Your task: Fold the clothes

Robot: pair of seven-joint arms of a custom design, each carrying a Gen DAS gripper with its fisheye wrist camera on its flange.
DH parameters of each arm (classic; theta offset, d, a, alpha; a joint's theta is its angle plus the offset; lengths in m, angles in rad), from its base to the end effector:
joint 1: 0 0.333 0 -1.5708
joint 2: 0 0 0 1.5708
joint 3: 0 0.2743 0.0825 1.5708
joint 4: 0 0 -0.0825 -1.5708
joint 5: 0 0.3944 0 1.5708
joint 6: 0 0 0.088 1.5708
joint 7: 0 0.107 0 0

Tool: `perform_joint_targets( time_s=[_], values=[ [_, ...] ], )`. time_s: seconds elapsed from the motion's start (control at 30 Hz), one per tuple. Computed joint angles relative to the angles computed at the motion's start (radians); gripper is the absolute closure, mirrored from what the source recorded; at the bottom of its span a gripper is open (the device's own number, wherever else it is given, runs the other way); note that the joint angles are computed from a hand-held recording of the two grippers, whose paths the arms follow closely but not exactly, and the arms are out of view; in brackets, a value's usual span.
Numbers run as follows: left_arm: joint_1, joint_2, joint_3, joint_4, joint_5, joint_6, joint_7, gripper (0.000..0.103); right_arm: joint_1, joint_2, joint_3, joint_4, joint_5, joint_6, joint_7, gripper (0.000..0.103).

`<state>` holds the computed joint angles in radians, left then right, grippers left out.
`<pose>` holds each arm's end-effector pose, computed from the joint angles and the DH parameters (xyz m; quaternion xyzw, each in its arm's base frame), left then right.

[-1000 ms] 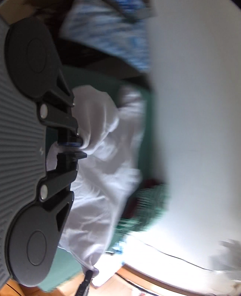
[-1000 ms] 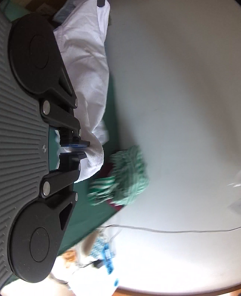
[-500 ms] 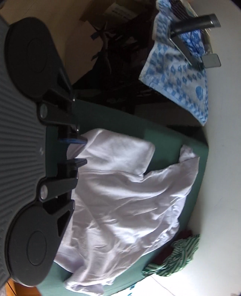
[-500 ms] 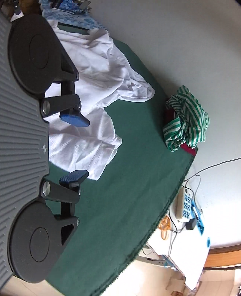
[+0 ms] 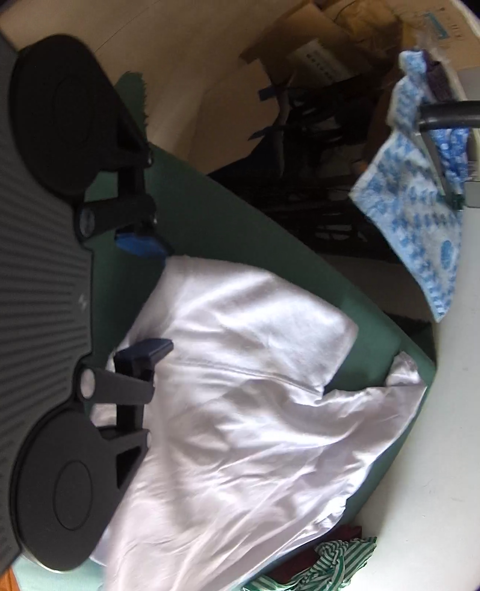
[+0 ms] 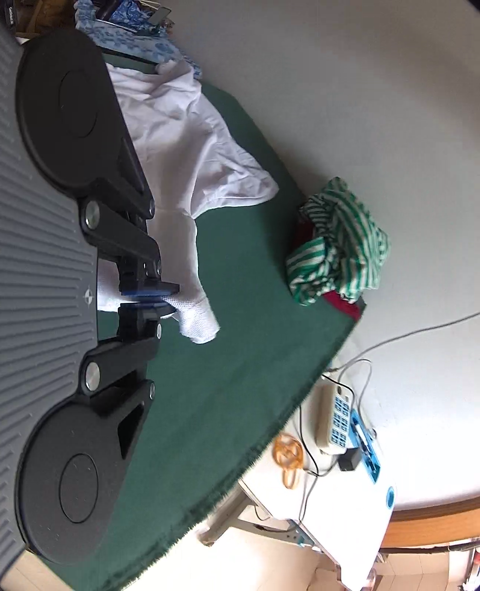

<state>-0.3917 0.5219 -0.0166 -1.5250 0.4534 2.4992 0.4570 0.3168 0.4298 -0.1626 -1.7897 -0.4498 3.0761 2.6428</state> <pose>0.6625 -0.2876 0.3639 -0.8028 0.5285 -0.2148 0.1732 0.6708 0.1523 0.3664 -0.4870 0.7643 -0.1999 0.3725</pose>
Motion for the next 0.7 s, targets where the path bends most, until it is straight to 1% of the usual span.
perform_joint_targets(
  time_s=[0.03, 0.07, 0.1, 0.13, 0.17, 0.23, 0.27, 0.3, 0.33, 0.37, 0.4, 0.43, 0.47, 0.5, 0.53, 0.57, 0.6, 0.63, 0.67, 0.7],
  values=[
    [-0.016, 0.007, 0.009, 0.017, 0.02, -0.019, -0.013, 0.048, -0.031, -0.037, 0.03, -0.041, 0.01, -0.018, -0.039, 0.1],
    [-0.03, 0.016, 0.015, 0.036, 0.038, -0.039, -0.024, 0.048, -0.061, -0.073, 0.058, -0.081, 0.024, -0.036, -0.081, 0.1],
    [-0.038, 0.026, 0.017, 0.056, 0.048, -0.06, -0.031, 0.048, -0.085, -0.088, 0.085, -0.097, 0.043, -0.08, -0.121, 0.097],
    [-0.045, 0.035, 0.019, 0.075, 0.058, -0.078, -0.039, 0.048, -0.101, -0.094, 0.105, -0.103, 0.061, -0.133, -0.158, 0.088],
    [-0.051, 0.037, 0.019, 0.083, 0.066, -0.087, -0.05, 0.048, -0.114, -0.095, 0.117, -0.11, 0.084, -0.151, -0.175, 0.085],
    [-0.054, 0.021, 0.014, 0.076, 0.079, -0.091, -0.054, 0.048, -0.142, -0.094, 0.136, -0.125, 0.137, -0.162, -0.198, 0.069],
    [-0.053, 0.006, 0.008, 0.06, 0.086, -0.082, -0.046, 0.048, -0.17, -0.094, 0.164, -0.132, 0.182, -0.159, -0.241, 0.066],
    [-0.046, -0.014, -0.003, 0.036, 0.089, -0.059, -0.02, 0.048, -0.204, -0.093, 0.198, -0.139, 0.235, -0.155, -0.296, 0.063],
    [-0.032, -0.035, -0.026, 0.007, 0.077, -0.025, 0.029, 0.048, -0.243, -0.088, 0.243, -0.137, 0.292, -0.163, -0.384, 0.062],
    [-0.019, -0.054, -0.047, -0.019, 0.059, 0.006, 0.083, 0.048, -0.259, -0.076, 0.267, -0.125, 0.323, -0.176, -0.456, 0.061],
    [-0.008, -0.069, -0.069, -0.039, 0.035, 0.033, 0.142, 0.047, -0.266, -0.062, 0.281, -0.112, 0.345, -0.189, -0.518, 0.06],
    [0.0, -0.07, -0.094, -0.045, 0.003, 0.048, 0.211, 0.046, -0.272, -0.048, 0.293, -0.097, 0.364, -0.203, -0.577, 0.056],
    [0.007, -0.069, -0.118, -0.047, -0.033, 0.059, 0.282, 0.045, -0.266, -0.03, 0.292, -0.08, 0.378, -0.212, -0.61, 0.052],
    [0.007, -0.065, -0.136, -0.044, -0.066, 0.064, 0.347, 0.04, -0.259, -0.011, 0.288, -0.062, 0.39, -0.22, -0.633, 0.046],
    [-0.006, -0.048, -0.141, -0.025, -0.083, 0.059, 0.379, 0.036, -0.259, 0.005, 0.292, -0.049, 0.412, -0.22, -0.654, 0.047],
    [-0.021, -0.026, -0.141, -0.003, -0.104, 0.055, 0.392, 0.035, -0.259, 0.019, 0.294, -0.036, 0.425, -0.207, -0.68, 0.047],
    [-0.035, -0.003, -0.141, 0.02, -0.125, 0.052, 0.402, 0.035, -0.26, 0.032, 0.297, -0.024, 0.433, -0.19, -0.707, 0.061],
    [-0.048, 0.025, -0.137, 0.048, -0.147, 0.057, 0.397, 0.036, -0.262, 0.046, 0.302, -0.011, 0.441, -0.173, -0.734, 0.085],
    [-0.06, 0.06, -0.131, 0.084, -0.169, 0.067, 0.389, 0.036, -0.276, 0.064, 0.319, 0.01, 0.462, -0.161, -0.765, 0.096],
    [-0.075, 0.098, -0.123, 0.128, -0.185, 0.07, 0.378, 0.037, -0.287, 0.084, 0.332, 0.035, 0.487, -0.144, -0.779, 0.097]
  ],
)
